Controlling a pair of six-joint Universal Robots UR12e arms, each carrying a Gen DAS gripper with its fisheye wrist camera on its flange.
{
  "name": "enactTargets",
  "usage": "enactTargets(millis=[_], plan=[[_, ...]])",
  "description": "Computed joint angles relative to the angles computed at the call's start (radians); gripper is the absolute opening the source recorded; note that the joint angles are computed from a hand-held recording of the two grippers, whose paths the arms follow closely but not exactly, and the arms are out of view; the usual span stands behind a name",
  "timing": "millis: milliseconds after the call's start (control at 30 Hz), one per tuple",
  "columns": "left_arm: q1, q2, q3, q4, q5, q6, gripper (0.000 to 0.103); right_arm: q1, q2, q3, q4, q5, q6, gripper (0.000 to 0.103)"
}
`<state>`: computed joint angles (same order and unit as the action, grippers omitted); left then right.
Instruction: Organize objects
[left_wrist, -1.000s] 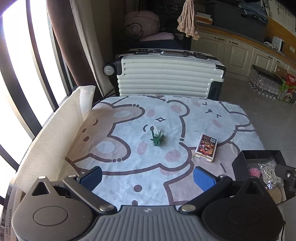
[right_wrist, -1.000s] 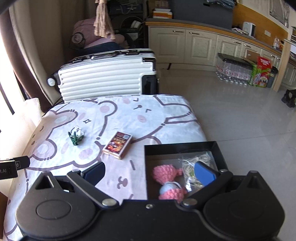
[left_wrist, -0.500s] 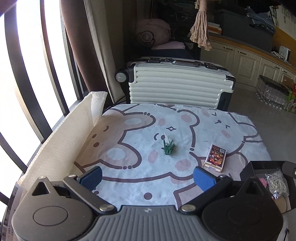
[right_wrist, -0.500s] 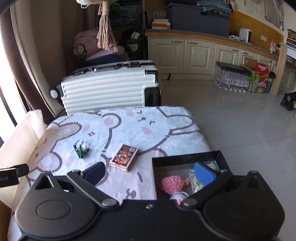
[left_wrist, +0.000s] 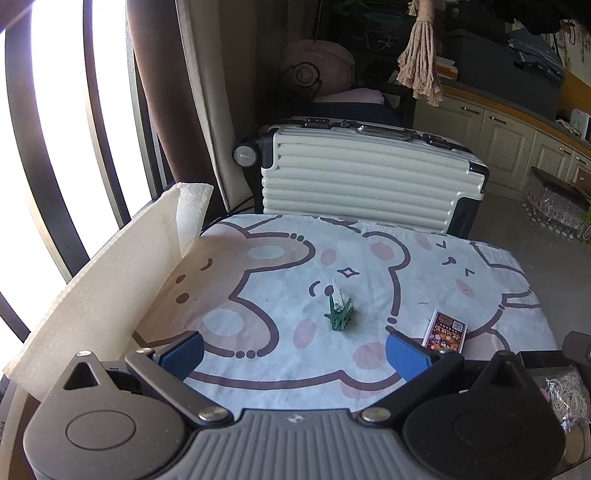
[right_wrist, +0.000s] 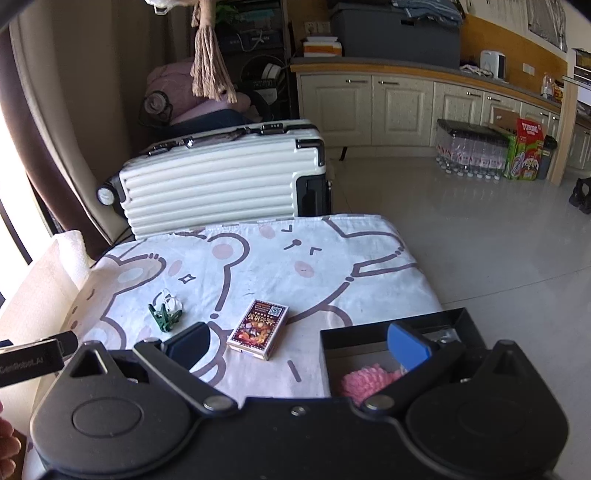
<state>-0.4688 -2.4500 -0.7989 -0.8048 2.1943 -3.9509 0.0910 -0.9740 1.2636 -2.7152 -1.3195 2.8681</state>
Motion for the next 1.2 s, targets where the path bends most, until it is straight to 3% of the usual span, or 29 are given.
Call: enactTargets(millis=[567,767,967,1100,1200], plan=[[0.046,-0.056,0.064,-0.090,-0.011,-0.052,0.103,0.068,0.138,-0.169,0.140,-0.071,0.034,0.103],[0.061,-0.070,0.067,-0.035,-0.052,-0.060,0.101,0.089,0.196,-0.270,0.231,-0.089,-0.025,0.103],[0.079,-0.108,0.114,0.028,-0.109,-0.048,0.088,0.102,0.266,-0.407,0.337,-0.081,-0.052,0.103],[0.097,-0.142,0.159,0.056,-0.173,-0.032,0.081,0.100,0.303,-0.464,0.368,-0.068,-0.004,0.100],[0.108,-0.174,0.205,0.050,-0.212,-0.015,0.071,0.095,0.333,-0.510,0.421,-0.052,0.050,0.091]])
